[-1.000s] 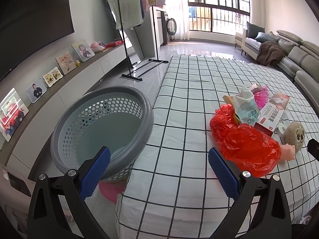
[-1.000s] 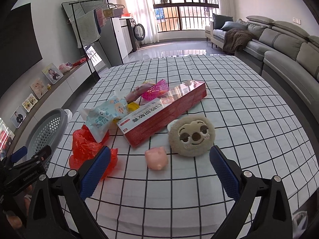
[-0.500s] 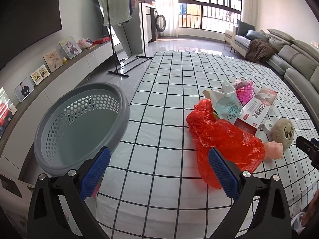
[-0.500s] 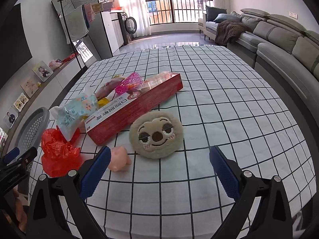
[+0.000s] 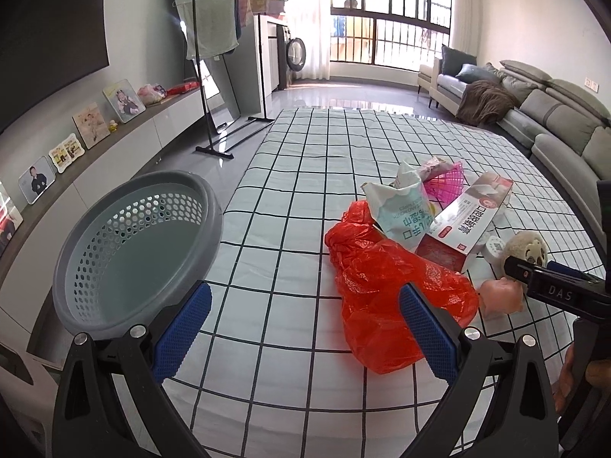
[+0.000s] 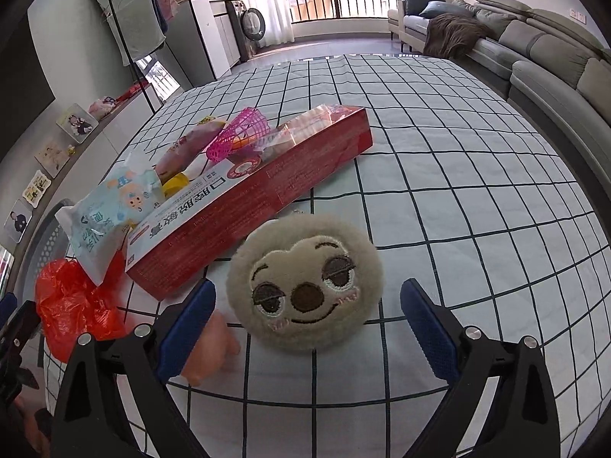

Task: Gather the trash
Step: 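Grasp the plush sloth toy with the right gripper while the left gripper approaches the red bag, then grasp the red plastic bag with the left gripper while the right gripper lifts the sloth toy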

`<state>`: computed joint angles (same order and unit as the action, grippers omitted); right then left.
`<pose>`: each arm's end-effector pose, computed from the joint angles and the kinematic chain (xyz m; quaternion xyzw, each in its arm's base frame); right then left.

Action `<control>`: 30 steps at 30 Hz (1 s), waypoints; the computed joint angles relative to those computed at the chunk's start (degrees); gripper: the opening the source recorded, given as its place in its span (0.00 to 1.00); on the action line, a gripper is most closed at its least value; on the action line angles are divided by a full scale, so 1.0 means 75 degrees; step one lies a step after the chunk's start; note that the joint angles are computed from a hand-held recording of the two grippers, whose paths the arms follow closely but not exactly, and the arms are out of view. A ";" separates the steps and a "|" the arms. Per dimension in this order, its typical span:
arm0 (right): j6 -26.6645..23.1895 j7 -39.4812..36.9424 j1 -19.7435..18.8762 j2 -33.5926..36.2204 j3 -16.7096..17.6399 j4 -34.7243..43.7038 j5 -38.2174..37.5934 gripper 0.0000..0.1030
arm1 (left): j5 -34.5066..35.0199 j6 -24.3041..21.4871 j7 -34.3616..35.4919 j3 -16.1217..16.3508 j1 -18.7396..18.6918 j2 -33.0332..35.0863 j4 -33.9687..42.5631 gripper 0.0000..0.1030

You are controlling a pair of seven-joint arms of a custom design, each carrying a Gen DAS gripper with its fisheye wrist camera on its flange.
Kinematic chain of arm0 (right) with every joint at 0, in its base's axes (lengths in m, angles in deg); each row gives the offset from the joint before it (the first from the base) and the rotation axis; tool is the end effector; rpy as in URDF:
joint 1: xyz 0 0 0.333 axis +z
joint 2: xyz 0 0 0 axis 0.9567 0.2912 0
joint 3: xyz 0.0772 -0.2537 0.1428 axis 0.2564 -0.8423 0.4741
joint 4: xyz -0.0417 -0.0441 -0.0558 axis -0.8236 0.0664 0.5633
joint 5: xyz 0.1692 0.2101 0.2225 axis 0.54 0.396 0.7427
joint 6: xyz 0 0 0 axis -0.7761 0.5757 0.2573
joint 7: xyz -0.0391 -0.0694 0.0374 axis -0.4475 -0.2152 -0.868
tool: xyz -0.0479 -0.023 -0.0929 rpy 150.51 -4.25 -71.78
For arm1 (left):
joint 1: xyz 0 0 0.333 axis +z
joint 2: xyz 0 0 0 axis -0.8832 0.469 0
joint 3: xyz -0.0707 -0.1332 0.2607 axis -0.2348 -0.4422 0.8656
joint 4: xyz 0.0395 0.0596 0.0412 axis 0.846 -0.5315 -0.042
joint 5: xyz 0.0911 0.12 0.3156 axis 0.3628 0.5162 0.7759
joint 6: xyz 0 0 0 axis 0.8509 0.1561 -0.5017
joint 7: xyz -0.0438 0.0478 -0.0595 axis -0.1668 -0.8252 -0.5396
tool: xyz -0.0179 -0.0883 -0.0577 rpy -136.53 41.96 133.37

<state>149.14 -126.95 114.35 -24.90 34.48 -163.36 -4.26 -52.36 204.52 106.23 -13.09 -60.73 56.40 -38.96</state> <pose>0.5619 0.4159 0.3572 -0.4683 0.8243 -0.2297 0.2201 0.6269 -0.1532 0.3858 -0.5041 0.7674 -0.3271 0.2234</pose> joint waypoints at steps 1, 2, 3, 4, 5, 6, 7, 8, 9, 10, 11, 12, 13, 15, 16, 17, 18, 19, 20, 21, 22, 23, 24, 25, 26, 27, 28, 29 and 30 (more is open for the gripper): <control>0.0127 0.0078 0.0016 -0.0022 -0.0032 -0.0067 -0.0073 0.85 | -0.0026 -0.0035 0.0031 -0.0092 0.0070 0.0020 0.0025 0.94; 0.0195 0.0168 0.0041 -0.0062 -0.0059 -0.0132 -0.0128 0.74 | -0.0062 -0.0046 0.0090 -0.0216 0.0166 0.0041 0.0033 0.94; 0.0128 0.0170 0.0046 -0.0079 -0.0058 -0.0131 -0.0124 0.66 | -0.0101 -0.0039 0.0147 -0.0323 0.0249 0.0050 0.0024 0.94; 0.0120 0.0120 0.0026 -0.0096 -0.0032 -0.0146 -0.0113 0.66 | -0.0139 -0.0009 0.0213 -0.0431 0.0336 0.0057 0.0006 0.94; 0.0171 0.0129 0.0025 -0.0125 -0.0027 -0.0198 -0.0142 0.66 | -0.0171 0.0052 0.0270 -0.0522 0.0404 0.0054 -0.0034 0.94; 0.0190 0.0150 0.0031 -0.0139 -0.0023 -0.0210 -0.0157 0.64 | -0.0204 0.0097 0.0346 -0.0656 0.0512 0.0057 -0.0063 0.94; 0.0236 0.0227 0.0054 -0.0182 -0.0041 -0.0272 -0.0209 0.63 | -0.0247 0.0123 0.0431 -0.0829 0.0652 0.0061 -0.0089 0.94; 0.0277 0.0369 0.0103 -0.0233 -0.0081 -0.0336 -0.0301 0.62 | -0.0299 0.0111 0.0533 -0.1039 0.0829 0.0085 -0.0085 0.94; 0.0323 0.0582 0.0176 -0.0319 -0.0142 -0.0446 -0.0451 0.62 | -0.0362 0.0092 0.0648 -0.1266 0.1017 0.0114 -0.0089 0.94; 0.0321 0.0782 0.0246 -0.0397 -0.0183 -0.0525 -0.0601 0.62 | -0.0423 0.0060 0.0741 -0.1426 0.1157 0.0130 -0.0098 0.94; 0.0276 0.0954 0.0307 -0.0464 -0.0204 -0.0577 -0.0744 0.62 | -0.0479 0.0027 0.0815 -0.1531 0.1238 0.0148 -0.0091 0.94; 0.0202 0.1080 0.0348 -0.0542 -0.0195 -0.0632 -0.0861 0.62 | -0.0544 -0.0009 0.0893 -0.1640 0.1322 0.0163 -0.0091 0.94; 0.0098 0.1206 0.0393 -0.0606 -0.0174 -0.0664 -0.0972 0.62 | -0.0615 -0.0043 0.0973 -0.1742 0.1400 0.0179 -0.0087 0.94; 0.0008 0.1623 0.0482 -0.0751 -0.0128 -0.0792 -0.1231 0.62 | -0.0808 -0.0151 0.1168 -0.2028 0.1625 0.0239 -0.0057 0.94; 0.0031 0.1836 0.0507 -0.0812 -0.0084 -0.0868 -0.1357 0.62 | -0.0926 -0.0225 0.1260 -0.2156 0.1728 0.0271 -0.0024 0.94; 0.0027 0.1972 0.0527 -0.0849 -0.0026 -0.0905 -0.1462 0.62 | -0.1058 -0.0291 0.1332 -0.2246 0.1798 0.0292 0.0009 0.94; -0.0021 0.2060 0.0543 -0.0903 0.0022 -0.0935 -0.1559 0.62 | -0.1207 -0.0347 0.1407 -0.2346 0.1867 0.0322 0.0047 0.94; -0.0178 0.2290 0.0632 -0.0979 0.0015 -0.0974 -0.1734 0.62 | -0.1383 -0.0375 0.1528 -0.2518 0.1997 0.0355 0.0056 0.94; -0.0306 0.2453 0.0683 -0.1021 0.0035 -0.0973 -0.1903 0.62 | -0.1560 -0.0373 0.1666 -0.2708 0.2130 0.0389 0.0057 0.94; -0.0335 0.2510 0.0669 -0.1065 0.0091 -0.0990 -0.2023 0.62 | -0.1723 -0.0342 0.1819 -0.2904 0.2264 0.0423 0.0037 0.94; -0.0375 0.2494 0.0638 -0.1062 0.0170 -0.0959 -0.2068 0.62 | -0.1854 -0.0261 0.1963 -0.3067 0.2366 0.0455 0.0008 0.94; -0.0429 0.2448 0.0615 -0.1054 0.0240 -0.0920 -0.2087 0.62 | -0.1946 -0.0134 0.2097 -0.3227 0.2448 0.0493 -0.0030 0.94; -0.0496 0.2437 0.0612 -0.1042 0.0282 -0.0873 -0.2122 0.62 | -0.1991 -0.0050 0.2186 -0.3358 0.2518 0.0521 -0.0045 0.94; -0.0557 0.2456 0.0615 -0.1056 0.0305 -0.0868 -0.2167 0.62 | -0.2004 0.0030 0.2239 -0.3453 0.2555 0.0537 -0.0075 0.94; -0.0574 0.2474 0.0601 -0.1082 0.0332 -0.0894 -0.2199 0.62 | -0.1970 0.0065 0.2198 -0.3385 0.2461 0.0513 -0.0078 0.94; -0.0538 0.2487 0.0569 -0.1102 0.0363 -0.0928 -0.2219 0.62 | -0.1883 0.0100 0.2063 -0.3087 0.2160 0.0442 -0.0067 0.94; -0.0488 0.2492 0.0532 -0.1112 0.0394 -0.0950 -0.2221 0.62 | -0.1742 0.0071 0.1892 -0.2662 0.1750 0.0374 -0.0029 0.94; -0.0456 0.2492 0.0506 -0.1106 0.0414 -0.0944 -0.2223 0.62 | -0.1600 -0.0044 0.1716 -0.2241 0.1376 0.0323 0.0032 0.94; -0.0436 0.2508 0.0499 -0.1112 0.0424 -0.0954 -0.2242 0.62 | -0.1435 -0.0195 0.1507 -0.1753 0.0926 0.0301 0.0127 0.94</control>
<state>145.87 -108.15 118.10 -33.24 37.67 -170.52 -21.07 -63.13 203.06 117.53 -26.24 -53.78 58.65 -38.01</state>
